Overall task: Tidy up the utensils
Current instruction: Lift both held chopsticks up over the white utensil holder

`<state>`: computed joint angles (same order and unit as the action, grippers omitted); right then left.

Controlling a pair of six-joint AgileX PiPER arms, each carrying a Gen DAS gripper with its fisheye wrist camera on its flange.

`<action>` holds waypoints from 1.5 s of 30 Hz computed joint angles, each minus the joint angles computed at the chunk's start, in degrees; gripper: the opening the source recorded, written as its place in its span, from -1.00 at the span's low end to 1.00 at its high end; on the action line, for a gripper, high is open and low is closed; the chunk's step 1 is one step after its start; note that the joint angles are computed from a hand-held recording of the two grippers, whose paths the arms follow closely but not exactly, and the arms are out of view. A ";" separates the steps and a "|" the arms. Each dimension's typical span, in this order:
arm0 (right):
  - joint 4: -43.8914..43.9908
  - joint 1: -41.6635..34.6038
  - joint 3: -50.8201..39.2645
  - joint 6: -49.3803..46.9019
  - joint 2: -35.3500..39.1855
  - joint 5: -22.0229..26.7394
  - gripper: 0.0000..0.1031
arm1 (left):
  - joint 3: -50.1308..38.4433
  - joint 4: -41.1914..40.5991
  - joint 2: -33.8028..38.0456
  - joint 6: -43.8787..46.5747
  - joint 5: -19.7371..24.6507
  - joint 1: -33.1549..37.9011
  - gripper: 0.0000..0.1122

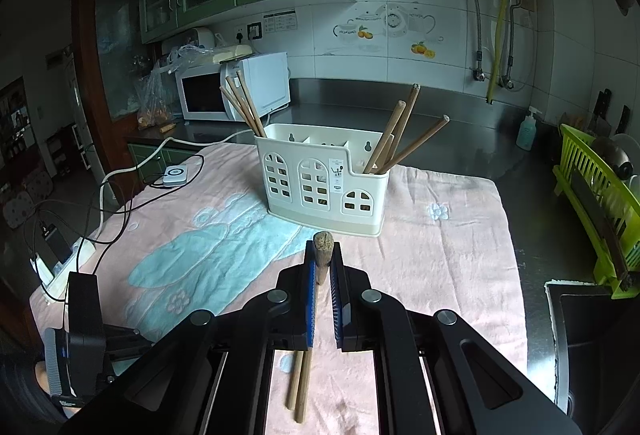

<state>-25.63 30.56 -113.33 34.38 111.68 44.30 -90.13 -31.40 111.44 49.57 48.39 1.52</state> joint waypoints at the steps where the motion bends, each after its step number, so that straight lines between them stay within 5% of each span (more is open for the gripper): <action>1: 0.11 -0.03 -0.05 -0.16 0.04 0.04 -0.87 | -0.61 0.18 0.22 -0.43 0.37 0.17 -0.90; 28: 0.28 0.44 -7.07 -1.47 3.22 2.95 -0.87 | -16.29 -17.79 1.62 1.35 -0.79 3.72 -0.91; 35: 0.75 0.36 -10.51 -2.35 5.06 4.22 -0.87 | -21.68 -16.99 4.82 -2.20 -2.60 2.01 -0.91; 45: 4.07 -0.57 -21.46 -8.19 8.83 9.09 -0.87 | -34.27 -14.14 8.18 -6.36 1.43 1.16 -0.91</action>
